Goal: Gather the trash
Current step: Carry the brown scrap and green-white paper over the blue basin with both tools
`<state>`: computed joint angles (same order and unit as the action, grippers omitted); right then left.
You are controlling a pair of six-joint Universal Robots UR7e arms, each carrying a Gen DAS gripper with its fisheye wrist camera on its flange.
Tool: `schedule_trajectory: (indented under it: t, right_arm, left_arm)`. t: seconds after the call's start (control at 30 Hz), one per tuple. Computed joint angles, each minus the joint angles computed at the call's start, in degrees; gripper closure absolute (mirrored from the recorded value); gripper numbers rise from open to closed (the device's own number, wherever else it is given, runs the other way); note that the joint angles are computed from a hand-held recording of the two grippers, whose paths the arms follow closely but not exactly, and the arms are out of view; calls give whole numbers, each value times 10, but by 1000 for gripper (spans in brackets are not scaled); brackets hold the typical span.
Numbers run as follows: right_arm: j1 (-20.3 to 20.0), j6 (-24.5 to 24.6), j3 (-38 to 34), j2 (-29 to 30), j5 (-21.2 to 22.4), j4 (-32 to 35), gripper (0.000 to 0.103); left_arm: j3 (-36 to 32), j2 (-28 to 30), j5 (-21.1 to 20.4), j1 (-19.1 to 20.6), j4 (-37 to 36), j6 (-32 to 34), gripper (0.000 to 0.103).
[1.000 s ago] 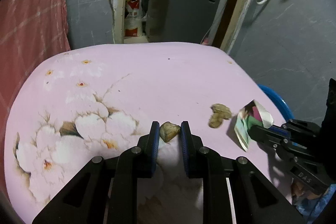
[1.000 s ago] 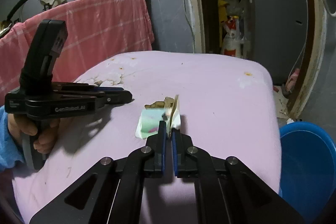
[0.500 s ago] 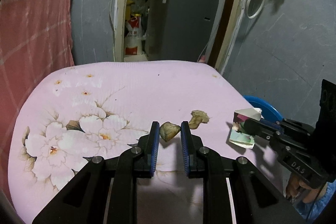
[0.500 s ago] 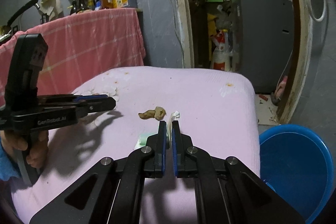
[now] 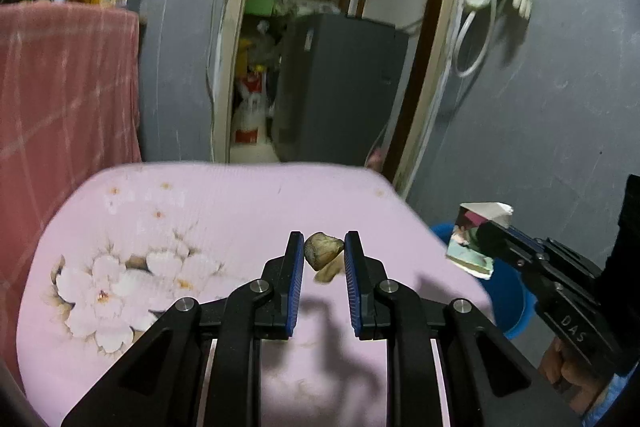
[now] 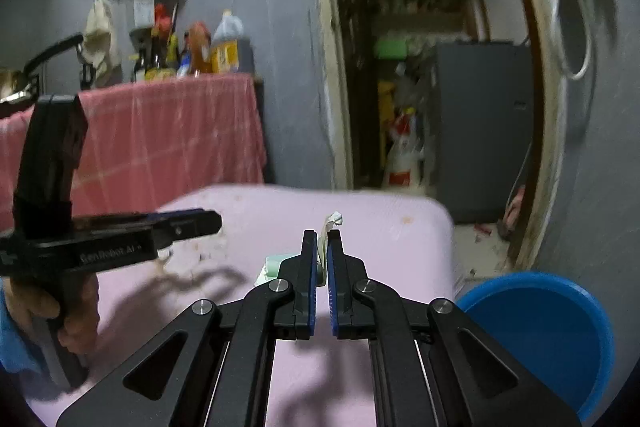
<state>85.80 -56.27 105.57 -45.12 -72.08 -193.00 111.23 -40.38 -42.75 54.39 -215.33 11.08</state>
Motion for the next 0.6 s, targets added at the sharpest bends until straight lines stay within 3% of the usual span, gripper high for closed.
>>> schedule_trajectory:
  t: [0.17,0.37,0.6]
  right_arm:
    - [-10,31,20,-19,39,-67,100]
    - [-27,61,38,-42,71,-147,100]
    - [-41,84,38,-48,54,-225,100]
  left_arm:
    - [-21,31,3,-31,-74,57,86]
    - [-59,66,-21,-58,-103,88,86]
    - [-113,105,-54,-72,-92,103,86]
